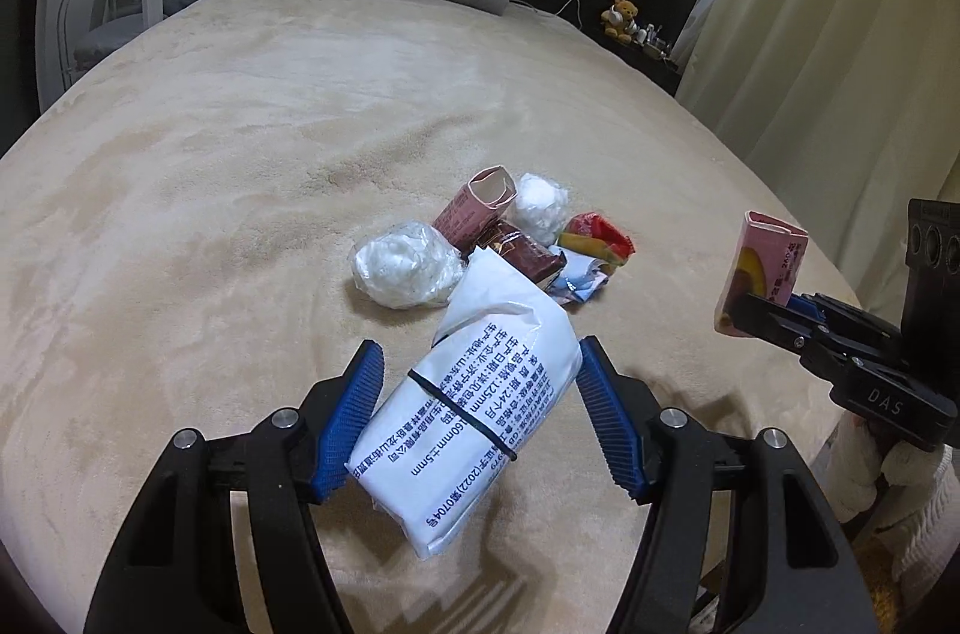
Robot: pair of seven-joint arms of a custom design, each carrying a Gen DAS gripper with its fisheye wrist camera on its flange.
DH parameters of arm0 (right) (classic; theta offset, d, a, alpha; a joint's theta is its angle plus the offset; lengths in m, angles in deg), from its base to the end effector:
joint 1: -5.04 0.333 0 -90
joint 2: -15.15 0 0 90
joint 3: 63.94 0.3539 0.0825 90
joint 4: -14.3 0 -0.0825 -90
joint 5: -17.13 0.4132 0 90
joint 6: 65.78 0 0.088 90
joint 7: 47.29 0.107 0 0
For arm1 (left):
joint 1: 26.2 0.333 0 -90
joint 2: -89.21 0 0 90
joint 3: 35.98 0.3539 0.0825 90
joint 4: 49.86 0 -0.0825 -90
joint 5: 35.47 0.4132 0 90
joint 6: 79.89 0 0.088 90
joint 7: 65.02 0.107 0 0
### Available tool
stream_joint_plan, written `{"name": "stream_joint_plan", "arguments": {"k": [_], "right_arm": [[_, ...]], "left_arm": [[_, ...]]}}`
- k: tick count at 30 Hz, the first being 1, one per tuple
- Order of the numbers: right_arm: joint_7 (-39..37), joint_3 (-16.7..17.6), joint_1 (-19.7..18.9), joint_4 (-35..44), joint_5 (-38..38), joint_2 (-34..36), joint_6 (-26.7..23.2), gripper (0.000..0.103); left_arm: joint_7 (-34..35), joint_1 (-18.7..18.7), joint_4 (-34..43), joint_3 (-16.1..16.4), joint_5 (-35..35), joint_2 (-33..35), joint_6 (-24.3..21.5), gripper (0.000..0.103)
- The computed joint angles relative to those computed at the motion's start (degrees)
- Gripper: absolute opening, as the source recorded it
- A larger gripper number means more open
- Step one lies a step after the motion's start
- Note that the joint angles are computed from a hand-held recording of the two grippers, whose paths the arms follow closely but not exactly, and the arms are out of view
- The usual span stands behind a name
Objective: Collect trash
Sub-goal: 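Lift the tissue pack and pink carton and carry them to the bin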
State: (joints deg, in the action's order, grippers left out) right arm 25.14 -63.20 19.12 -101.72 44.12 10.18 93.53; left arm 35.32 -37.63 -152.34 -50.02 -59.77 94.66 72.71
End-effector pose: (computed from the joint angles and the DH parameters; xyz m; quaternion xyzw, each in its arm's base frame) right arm 0.5885 0.1351 0.6112 -0.6980 0.5725 -0.1747 0.3930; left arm 0.6135 -0.2711 0.6136 -0.5359 0.7388 -0.3988 0.0899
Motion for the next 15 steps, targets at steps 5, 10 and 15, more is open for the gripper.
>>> {"name": "stream_joint_plan", "arguments": {"k": [5, 10, 15], "right_arm": [[0.6, 0.0, 1.2, -4.0, 1.9, -3.9, 1.8, 0.030], [2.5, -0.2, 3.3, -9.1, 2.5, -8.4, 3.3, 0.030], [5.7, -0.5, 5.8, -14.5, 2.5, -13.2, 5.7, 0.030]], "left_arm": [[5.3, -0.2, -4.3, -0.4, -6.9, -3.6, 3.6, 0.065], [12.4, -2.2, -9.0, 0.2, -14.8, -7.6, 6.0, 0.065], [18.4, -5.5, -14.0, 2.0, -22.3, -12.1, 8.2, 0.065]]}}
